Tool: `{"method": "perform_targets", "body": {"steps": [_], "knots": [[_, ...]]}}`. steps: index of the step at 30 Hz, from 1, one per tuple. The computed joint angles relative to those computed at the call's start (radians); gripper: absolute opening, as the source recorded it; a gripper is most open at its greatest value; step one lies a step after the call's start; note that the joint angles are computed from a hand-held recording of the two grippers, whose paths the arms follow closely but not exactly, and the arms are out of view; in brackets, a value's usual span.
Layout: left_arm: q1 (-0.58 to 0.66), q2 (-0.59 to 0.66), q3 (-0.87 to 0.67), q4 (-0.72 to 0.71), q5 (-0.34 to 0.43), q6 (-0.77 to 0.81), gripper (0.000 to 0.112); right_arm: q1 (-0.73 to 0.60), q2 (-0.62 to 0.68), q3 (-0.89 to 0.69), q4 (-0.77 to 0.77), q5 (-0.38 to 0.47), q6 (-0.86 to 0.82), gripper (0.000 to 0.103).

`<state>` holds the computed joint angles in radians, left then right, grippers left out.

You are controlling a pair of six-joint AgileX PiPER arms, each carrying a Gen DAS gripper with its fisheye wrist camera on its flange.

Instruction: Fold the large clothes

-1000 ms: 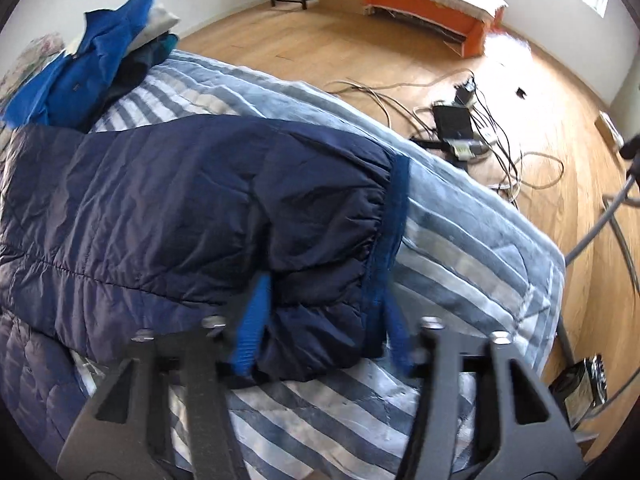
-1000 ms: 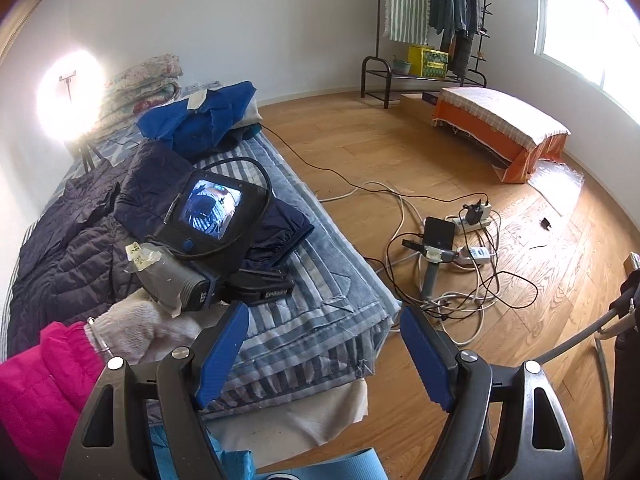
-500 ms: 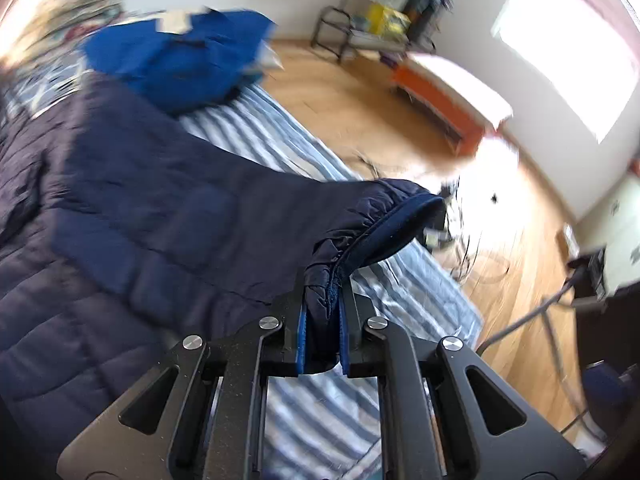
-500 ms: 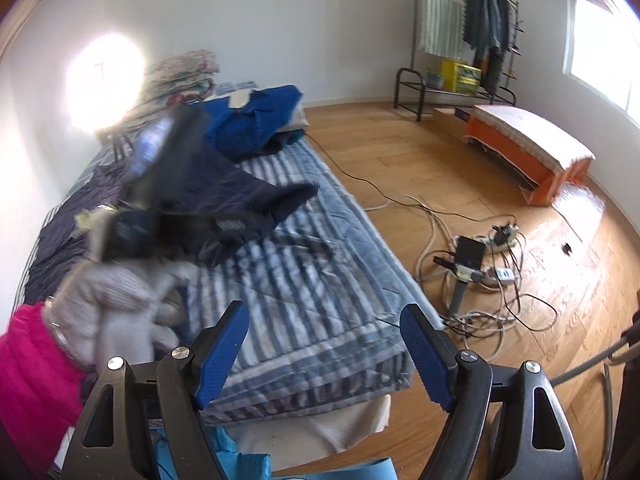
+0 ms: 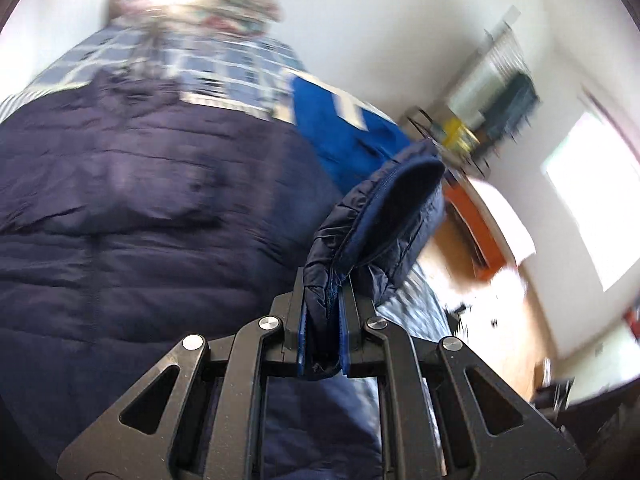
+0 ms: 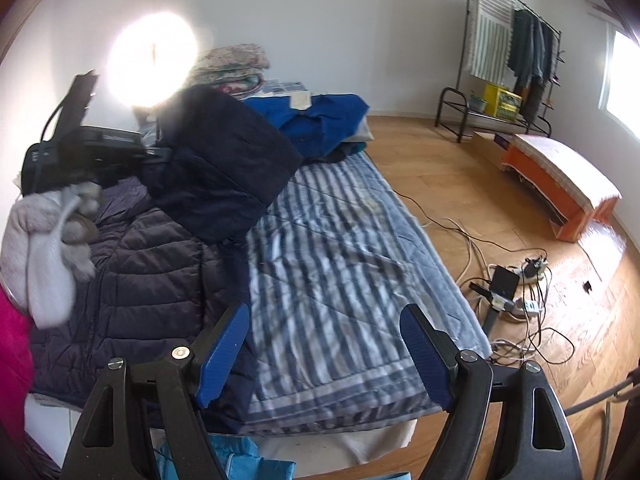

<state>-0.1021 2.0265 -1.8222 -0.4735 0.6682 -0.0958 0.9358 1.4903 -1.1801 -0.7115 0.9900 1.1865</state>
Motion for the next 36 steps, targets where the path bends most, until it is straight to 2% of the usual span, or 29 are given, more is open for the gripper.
{"method": "perform_targets", "body": {"steps": [5, 9, 15, 20, 23, 24, 25, 26, 27, 28, 32, 35, 36], "knots": [[0.194, -0.010, 0.093, -0.065, -0.046, 0.066, 0.010, 0.023, 0.079, -0.077, 0.011, 0.009, -0.034, 0.080], [0.340, 0.051, 0.086, -0.114, -0.043, 0.096, 0.010, 0.033, 0.136, -0.130, 0.016, 0.015, -0.061, 0.080], [0.471, 0.165, 0.006, -0.161, -0.020, 0.145, 0.010, 0.038, 0.203, -0.194, 0.048, 0.015, -0.104, 0.080], [0.514, 0.258, -0.097, -0.132, 0.014, 0.181, 0.010, 0.049, 0.255, -0.245, 0.050, 0.029, -0.141, 0.080], [0.550, 0.289, -0.107, -0.161, 0.037, 0.235, 0.010, 0.053, 0.283, -0.269, 0.052, 0.040, -0.167, 0.080], [0.560, 0.313, -0.136, -0.155, 0.058, 0.230, 0.016, 0.054, 0.291, -0.275, 0.055, 0.041, -0.173, 0.080], [0.560, 0.346, -0.191, -0.129, 0.090, 0.196, 0.030, 0.053, 0.295, -0.280, 0.058, 0.042, -0.177, 0.080], [0.561, 0.353, -0.209, -0.105, 0.109, 0.176, 0.040, 0.051, 0.298, -0.282, 0.063, 0.039, -0.182, 0.080], [0.564, 0.351, -0.206, -0.079, 0.109, 0.163, 0.054, 0.049, 0.299, -0.283, 0.068, 0.035, -0.185, 0.080], [0.567, 0.349, -0.202, -0.063, 0.104, 0.159, 0.057, 0.047, 0.299, -0.283, 0.071, 0.032, -0.189, 0.080], [0.585, 0.382, -0.265, -0.032, 0.140, 0.141, 0.057, 0.040, 0.314, -0.297, 0.089, 0.023, -0.205, 0.080], [0.576, 0.458, -0.417, 0.051, 0.232, 0.092, 0.057, 0.040, 0.330, -0.316, 0.106, 0.013, -0.223, 0.080], [0.570, 0.487, -0.476, 0.072, 0.272, 0.081, 0.053, 0.043, 0.336, -0.321, 0.106, 0.011, -0.225, 0.080]]}}
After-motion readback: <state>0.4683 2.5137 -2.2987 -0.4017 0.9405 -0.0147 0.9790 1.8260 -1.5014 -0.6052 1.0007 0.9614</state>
